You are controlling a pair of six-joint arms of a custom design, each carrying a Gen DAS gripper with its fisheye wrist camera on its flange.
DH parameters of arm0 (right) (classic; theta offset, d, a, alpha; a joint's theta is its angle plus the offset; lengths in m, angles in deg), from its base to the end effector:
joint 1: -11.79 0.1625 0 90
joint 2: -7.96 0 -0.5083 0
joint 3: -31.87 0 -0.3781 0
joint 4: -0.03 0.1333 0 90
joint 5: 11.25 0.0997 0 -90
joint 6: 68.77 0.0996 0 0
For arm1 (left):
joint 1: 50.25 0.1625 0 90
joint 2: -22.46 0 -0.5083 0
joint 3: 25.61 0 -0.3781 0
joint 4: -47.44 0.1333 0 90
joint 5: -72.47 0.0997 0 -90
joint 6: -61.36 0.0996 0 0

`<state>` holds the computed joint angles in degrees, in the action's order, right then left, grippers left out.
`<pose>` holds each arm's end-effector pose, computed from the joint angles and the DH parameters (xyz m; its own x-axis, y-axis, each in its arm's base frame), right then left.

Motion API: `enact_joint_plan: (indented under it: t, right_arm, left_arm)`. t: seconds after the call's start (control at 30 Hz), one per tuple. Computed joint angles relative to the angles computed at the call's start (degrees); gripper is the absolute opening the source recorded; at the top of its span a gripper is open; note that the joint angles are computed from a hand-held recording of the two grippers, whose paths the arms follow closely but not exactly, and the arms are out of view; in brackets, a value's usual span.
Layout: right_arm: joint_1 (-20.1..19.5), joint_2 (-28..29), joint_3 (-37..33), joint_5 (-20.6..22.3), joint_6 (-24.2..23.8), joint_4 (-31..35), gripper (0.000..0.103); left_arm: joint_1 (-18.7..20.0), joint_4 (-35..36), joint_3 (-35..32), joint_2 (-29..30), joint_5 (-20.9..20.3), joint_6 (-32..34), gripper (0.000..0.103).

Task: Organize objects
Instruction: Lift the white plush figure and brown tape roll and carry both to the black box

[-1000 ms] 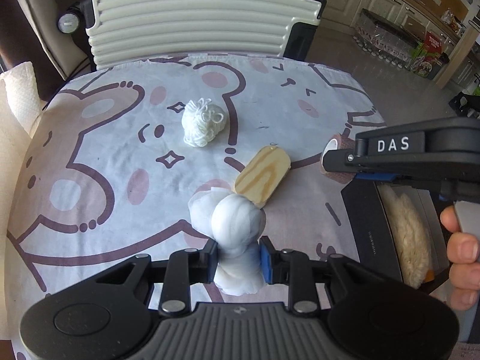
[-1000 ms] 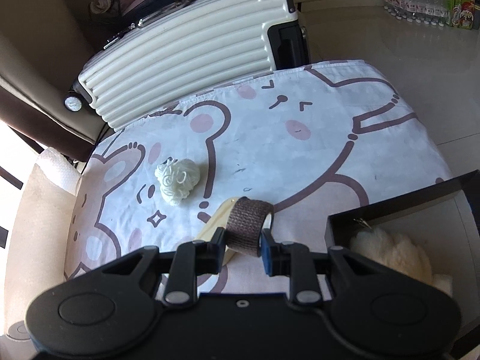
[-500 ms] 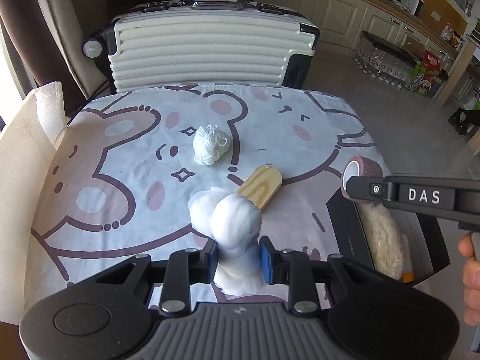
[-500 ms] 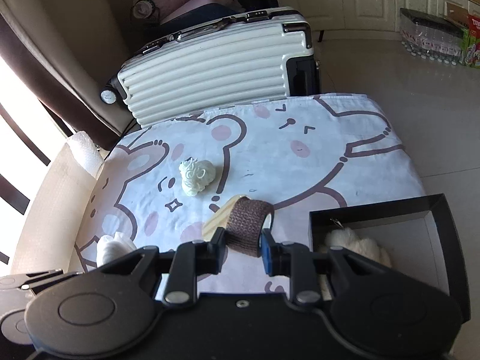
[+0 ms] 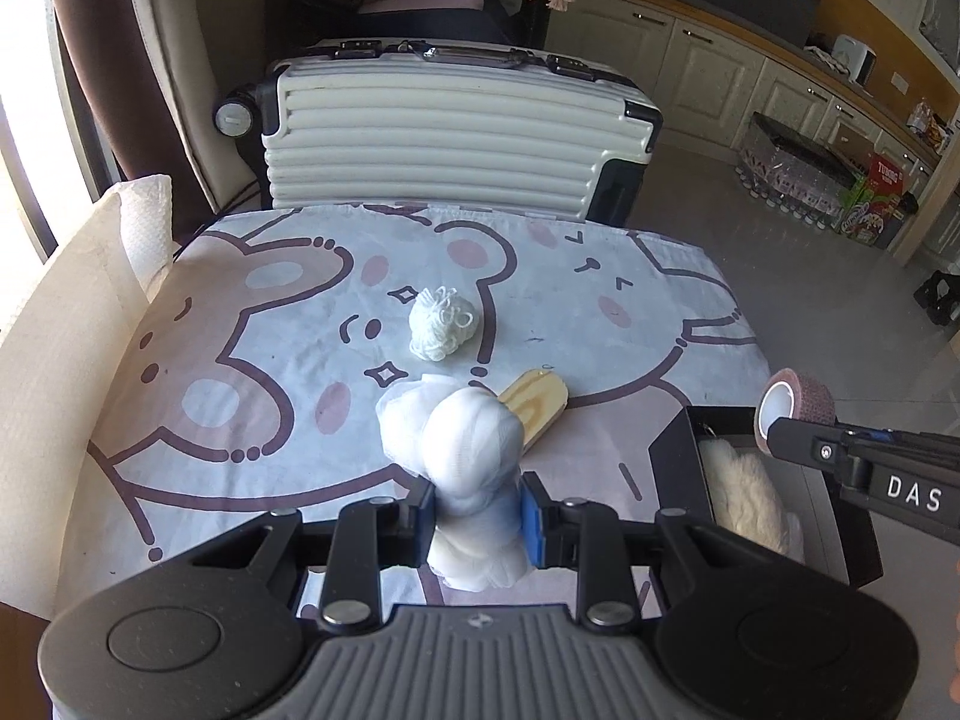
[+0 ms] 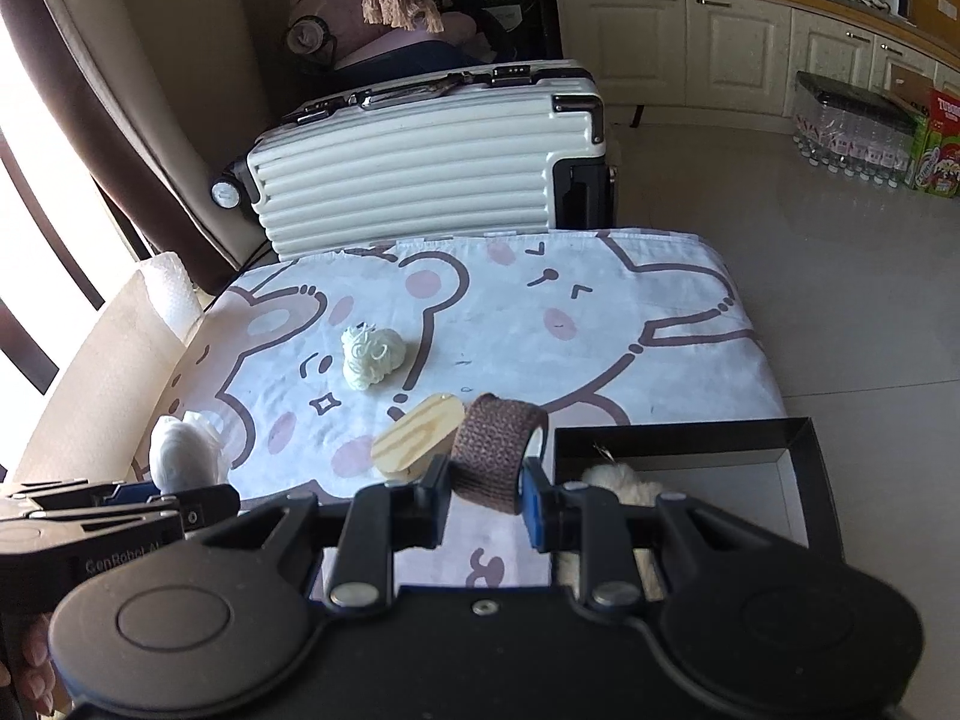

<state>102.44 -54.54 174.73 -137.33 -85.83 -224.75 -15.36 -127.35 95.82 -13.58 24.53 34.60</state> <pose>0.0794 -0.4206 0.2749 -0.7758 0.2784 0.5662 -0.2450 0.6940 -0.6770 -0.3288 -0.4731 0.0097 -0.7434 0.2898 -0.6028 0.5437 0.7867 -0.2923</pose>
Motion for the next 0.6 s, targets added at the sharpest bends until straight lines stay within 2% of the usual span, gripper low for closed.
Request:
enact_joint_plan:
  t: [0.23,0.6]
  right_arm:
    - [1.23,0.53,0.41,-2.91,-4.25,-1.43,0.025]
    - [0.84,-0.1,0.5,-3.63,-3.82,-0.39,0.025]
  left_arm:
    - [-1.13,0.43,0.23,0.05,1.56,-1.14,0.03]
    - [-1.64,0.64,0.2,0.22,2.27,-0.99,0.03]
